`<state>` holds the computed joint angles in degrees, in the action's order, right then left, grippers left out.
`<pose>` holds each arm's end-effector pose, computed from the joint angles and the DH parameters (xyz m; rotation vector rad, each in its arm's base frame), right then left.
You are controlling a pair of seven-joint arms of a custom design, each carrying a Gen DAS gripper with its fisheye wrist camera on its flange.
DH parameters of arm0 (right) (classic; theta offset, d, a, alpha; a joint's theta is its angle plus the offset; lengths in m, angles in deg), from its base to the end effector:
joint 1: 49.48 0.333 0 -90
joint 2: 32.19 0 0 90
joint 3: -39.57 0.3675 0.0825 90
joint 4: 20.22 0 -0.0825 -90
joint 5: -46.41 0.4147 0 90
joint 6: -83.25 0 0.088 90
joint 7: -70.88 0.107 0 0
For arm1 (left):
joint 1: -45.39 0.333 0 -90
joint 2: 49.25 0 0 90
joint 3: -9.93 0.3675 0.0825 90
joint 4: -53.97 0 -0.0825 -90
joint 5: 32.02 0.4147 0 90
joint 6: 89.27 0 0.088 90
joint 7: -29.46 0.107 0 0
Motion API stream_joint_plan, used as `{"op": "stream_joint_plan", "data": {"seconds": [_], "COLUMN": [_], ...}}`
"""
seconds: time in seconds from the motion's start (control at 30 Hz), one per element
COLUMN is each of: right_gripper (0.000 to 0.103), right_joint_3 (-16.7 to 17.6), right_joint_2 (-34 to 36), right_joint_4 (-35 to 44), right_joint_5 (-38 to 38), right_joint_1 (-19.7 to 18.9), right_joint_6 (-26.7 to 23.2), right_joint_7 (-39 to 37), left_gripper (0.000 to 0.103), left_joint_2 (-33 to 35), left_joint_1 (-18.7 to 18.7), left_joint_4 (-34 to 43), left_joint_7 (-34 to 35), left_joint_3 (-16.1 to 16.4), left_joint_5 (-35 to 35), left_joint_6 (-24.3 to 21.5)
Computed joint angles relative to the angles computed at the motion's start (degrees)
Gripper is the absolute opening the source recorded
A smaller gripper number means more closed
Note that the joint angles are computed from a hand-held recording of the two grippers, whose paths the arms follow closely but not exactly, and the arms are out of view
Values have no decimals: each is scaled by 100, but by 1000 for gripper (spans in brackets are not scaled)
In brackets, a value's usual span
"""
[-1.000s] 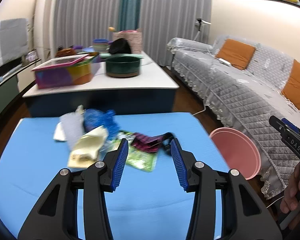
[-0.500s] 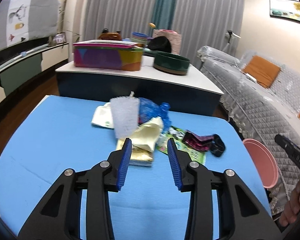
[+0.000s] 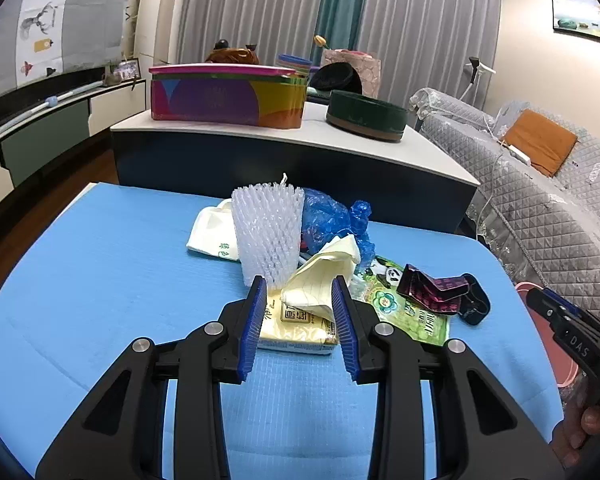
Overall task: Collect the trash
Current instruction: 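Move the right tool back to the table toward the black strap, then grasp the black strap with the right tool while the left tool grasps the cream paper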
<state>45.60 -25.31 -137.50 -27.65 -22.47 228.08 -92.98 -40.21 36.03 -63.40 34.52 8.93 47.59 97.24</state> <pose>0.5248 0.3509 0.4487 -1.4055 1.8964 -0.8601 0.5827 -0.2056 0.4608 -1.5920 1.8376 -1.0880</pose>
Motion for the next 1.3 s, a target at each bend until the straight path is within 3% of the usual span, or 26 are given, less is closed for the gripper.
{"op": "stream_joint_plan", "data": {"seconds": [0.33, 0.57, 0.77, 0.83, 0.87, 0.93, 1.1, 1.2, 1.3], "right_gripper": [51, 52, 52, 49, 46, 39, 19, 12, 10], "right_joint_3": [-168, -278, -356, -364, -375, -395, -416, -426, -434], "right_joint_2": [567, 837, 943, 968, 972, 968, 951, 904, 833], "right_joint_4": [415, 619, 699, 718, 722, 717, 694, 655, 607], "right_joint_5": [480, 1055, 1350, 1456, 1475, 1497, 1495, 1422, 1300], "right_joint_1": [-45, -24, -7, -5, 6, 16, 41, 61, 90], "right_joint_6": [402, 457, 564, 581, 581, 596, 606, 630, 597], "right_joint_7": [-606, -1206, -1483, -1577, -1590, -1617, -1659, -1610, -1501], "left_gripper": [34, 34, 34, 27, 23, 21, 11, 7, 4], "left_joint_2": [298, 468, 563, 584, 602, 605, 569, 521, 473], "left_joint_1": [545, 978, 1172, 1204, 1359, 1437, 1367, 1260, 1365], "left_joint_4": [-128, -135, -166, -169, -186, -211, -250, -276, -327], "left_joint_7": [2114, 3148, 3829, 4027, 4213, 4430, 4787, 4927, 5089], "left_joint_3": [-725, -1312, -1621, -1684, -1878, -1999, -1990, -1912, -2058], "left_joint_5": [-2078, -3245, -3969, -4151, -4294, -4476, -4774, -4814, -4886], "left_joint_6": [-80, -321, -369, -337, -335, -322, -257, -215, -157]}}
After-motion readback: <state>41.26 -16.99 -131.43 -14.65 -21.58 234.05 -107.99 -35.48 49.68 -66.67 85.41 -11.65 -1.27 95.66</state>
